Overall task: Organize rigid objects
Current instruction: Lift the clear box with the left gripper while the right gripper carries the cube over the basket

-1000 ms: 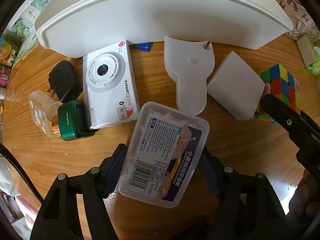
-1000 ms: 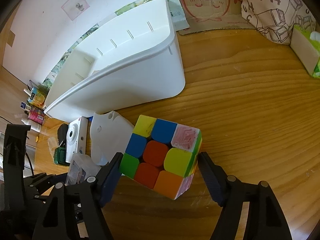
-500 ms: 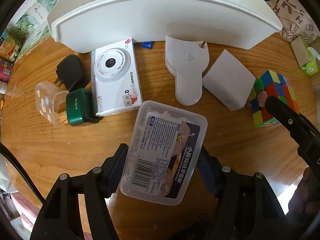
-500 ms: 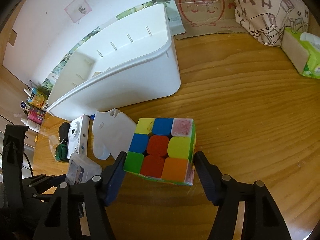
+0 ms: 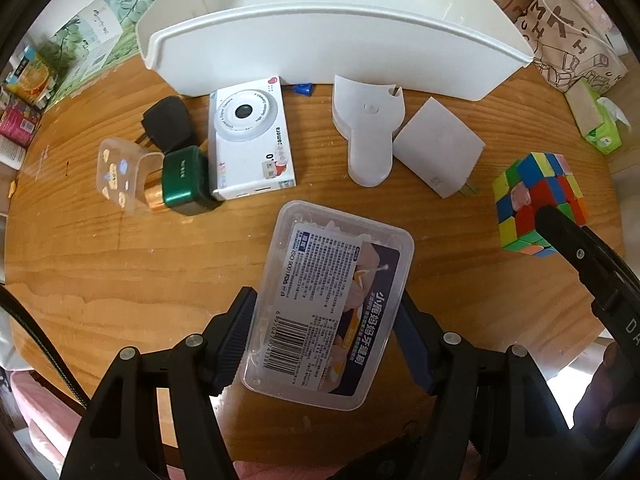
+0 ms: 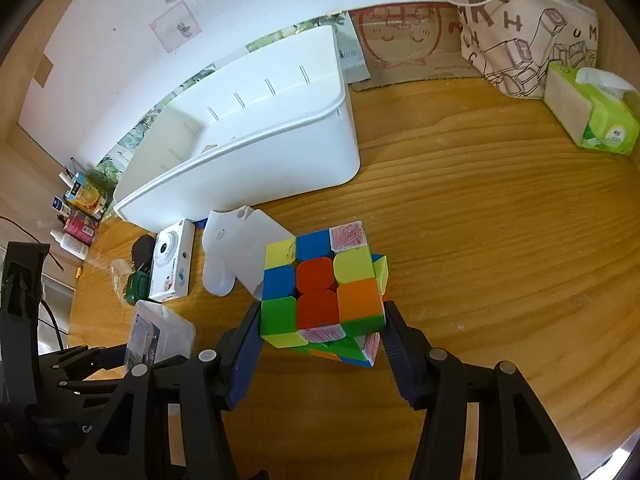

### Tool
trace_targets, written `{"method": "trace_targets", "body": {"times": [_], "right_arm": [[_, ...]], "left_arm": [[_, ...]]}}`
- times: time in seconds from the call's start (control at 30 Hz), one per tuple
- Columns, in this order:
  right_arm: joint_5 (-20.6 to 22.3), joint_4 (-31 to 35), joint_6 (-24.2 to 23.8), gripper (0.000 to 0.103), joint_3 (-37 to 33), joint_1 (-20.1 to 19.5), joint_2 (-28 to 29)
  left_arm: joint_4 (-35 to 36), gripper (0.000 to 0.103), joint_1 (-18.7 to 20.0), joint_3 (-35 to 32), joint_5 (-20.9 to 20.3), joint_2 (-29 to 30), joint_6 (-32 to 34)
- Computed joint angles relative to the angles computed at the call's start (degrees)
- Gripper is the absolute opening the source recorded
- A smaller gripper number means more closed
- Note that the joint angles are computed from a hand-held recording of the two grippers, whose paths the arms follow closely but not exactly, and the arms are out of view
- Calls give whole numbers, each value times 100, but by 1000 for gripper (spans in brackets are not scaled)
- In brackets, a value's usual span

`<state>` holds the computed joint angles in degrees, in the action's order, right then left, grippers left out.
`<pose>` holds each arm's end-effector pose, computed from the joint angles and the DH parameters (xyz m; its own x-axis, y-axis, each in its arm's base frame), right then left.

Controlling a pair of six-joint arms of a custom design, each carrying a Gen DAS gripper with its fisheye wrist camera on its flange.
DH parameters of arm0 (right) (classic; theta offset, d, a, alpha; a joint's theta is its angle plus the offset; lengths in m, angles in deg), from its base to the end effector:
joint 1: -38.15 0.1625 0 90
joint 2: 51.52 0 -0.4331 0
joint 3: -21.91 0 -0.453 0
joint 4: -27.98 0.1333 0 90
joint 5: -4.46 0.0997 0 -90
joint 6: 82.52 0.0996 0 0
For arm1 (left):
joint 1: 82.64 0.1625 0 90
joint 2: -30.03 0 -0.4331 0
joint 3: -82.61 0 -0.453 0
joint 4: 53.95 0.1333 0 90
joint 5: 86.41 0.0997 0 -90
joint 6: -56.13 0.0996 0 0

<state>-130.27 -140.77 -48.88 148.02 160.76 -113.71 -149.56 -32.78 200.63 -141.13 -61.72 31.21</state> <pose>0.3312 -0.4003 0.0958 -0.8676 0.2587 0.4246 -0.0484 0.8060 -0.5900 -0.1491 -0.4728 0.2836 -0.7010 0.3171 -0.6388 0.3394 0.9361 0.0923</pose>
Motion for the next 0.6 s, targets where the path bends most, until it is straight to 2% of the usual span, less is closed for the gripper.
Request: {"method": "trace_targets", "body": {"times": [0.33,0.6], "right_arm": [[-418,-257,-53,57,168,405,-83],[-857,-830,-417,57,188,776,-15]], "left_arm": [[-30,70,-225,125,124,-456,57],[-156,70,-425,-19,254,-564,86]]}}
